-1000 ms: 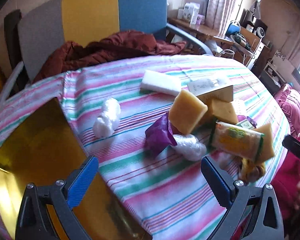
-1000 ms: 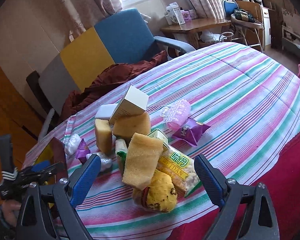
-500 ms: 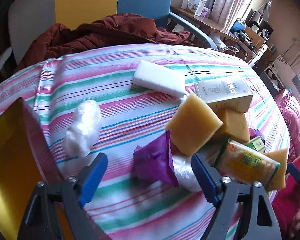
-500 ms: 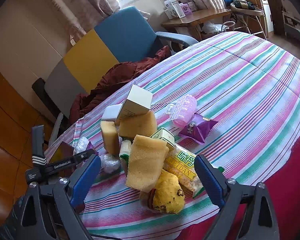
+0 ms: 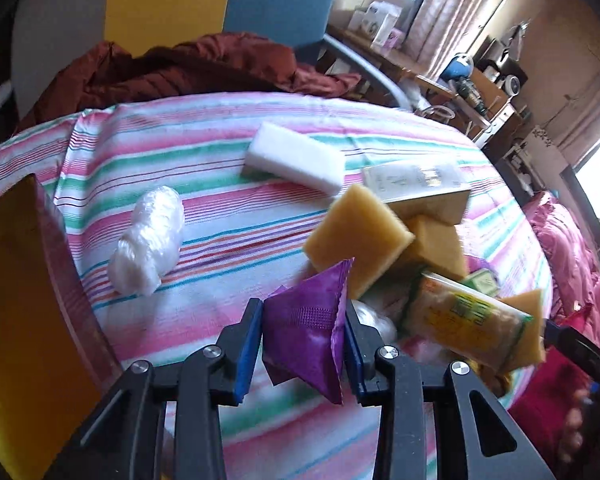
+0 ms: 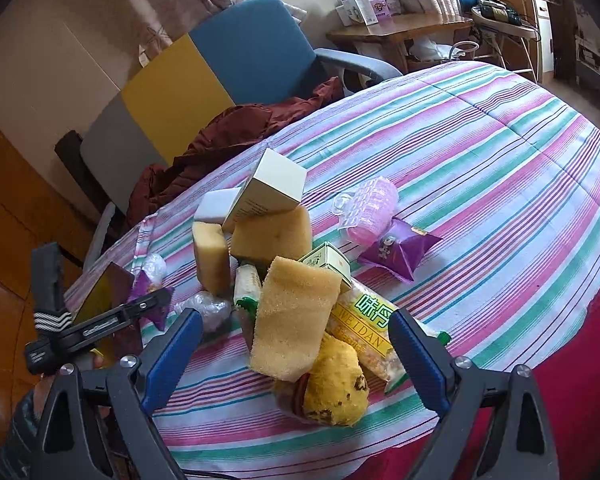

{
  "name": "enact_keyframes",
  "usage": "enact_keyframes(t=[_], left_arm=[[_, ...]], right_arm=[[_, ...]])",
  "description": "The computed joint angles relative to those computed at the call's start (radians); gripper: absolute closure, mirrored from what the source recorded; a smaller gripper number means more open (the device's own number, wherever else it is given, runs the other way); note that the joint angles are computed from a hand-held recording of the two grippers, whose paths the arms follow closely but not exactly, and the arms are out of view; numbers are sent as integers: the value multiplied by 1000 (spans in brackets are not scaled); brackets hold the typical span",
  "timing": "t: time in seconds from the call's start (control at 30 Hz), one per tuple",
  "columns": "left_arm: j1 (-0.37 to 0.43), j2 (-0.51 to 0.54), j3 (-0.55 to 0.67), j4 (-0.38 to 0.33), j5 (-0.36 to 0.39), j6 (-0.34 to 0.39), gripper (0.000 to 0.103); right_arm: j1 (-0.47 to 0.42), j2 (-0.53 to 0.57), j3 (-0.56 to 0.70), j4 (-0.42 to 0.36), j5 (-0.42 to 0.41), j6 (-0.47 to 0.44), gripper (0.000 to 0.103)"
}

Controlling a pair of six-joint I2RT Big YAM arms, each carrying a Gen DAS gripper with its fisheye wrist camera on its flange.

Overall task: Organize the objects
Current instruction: 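Grasp the purple packet with the left tool while the right tool grasps a yellow sponge, place both in tray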

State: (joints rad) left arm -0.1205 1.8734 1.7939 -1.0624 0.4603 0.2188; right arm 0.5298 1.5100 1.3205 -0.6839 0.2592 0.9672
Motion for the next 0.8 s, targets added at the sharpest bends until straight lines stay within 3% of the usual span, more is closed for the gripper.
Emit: enact_keyframes(t=[0.2,0.37,0.47,0.53,0.6,0.8], left_arm=[[27,-98,-97,23,54,35,65],[67,-181,-179,48,78,61,65],[85,-223,-223,73,90,63,65],[98,-243,-241,82,97,65,65],[111,-259,-255,83,106,64,65],[166,-300,-303,88,128,63,65]], right_arm=[[-2,3,9,-20,3,15,8],[-15,16,26,-30,-4,50,15],[-26,48,57,-57,-16,74,28],[-26,68,83,-86,-12,69,50],[-20,68,84,-93,2,73,64],[16,13,54,-80,72,83,65]])
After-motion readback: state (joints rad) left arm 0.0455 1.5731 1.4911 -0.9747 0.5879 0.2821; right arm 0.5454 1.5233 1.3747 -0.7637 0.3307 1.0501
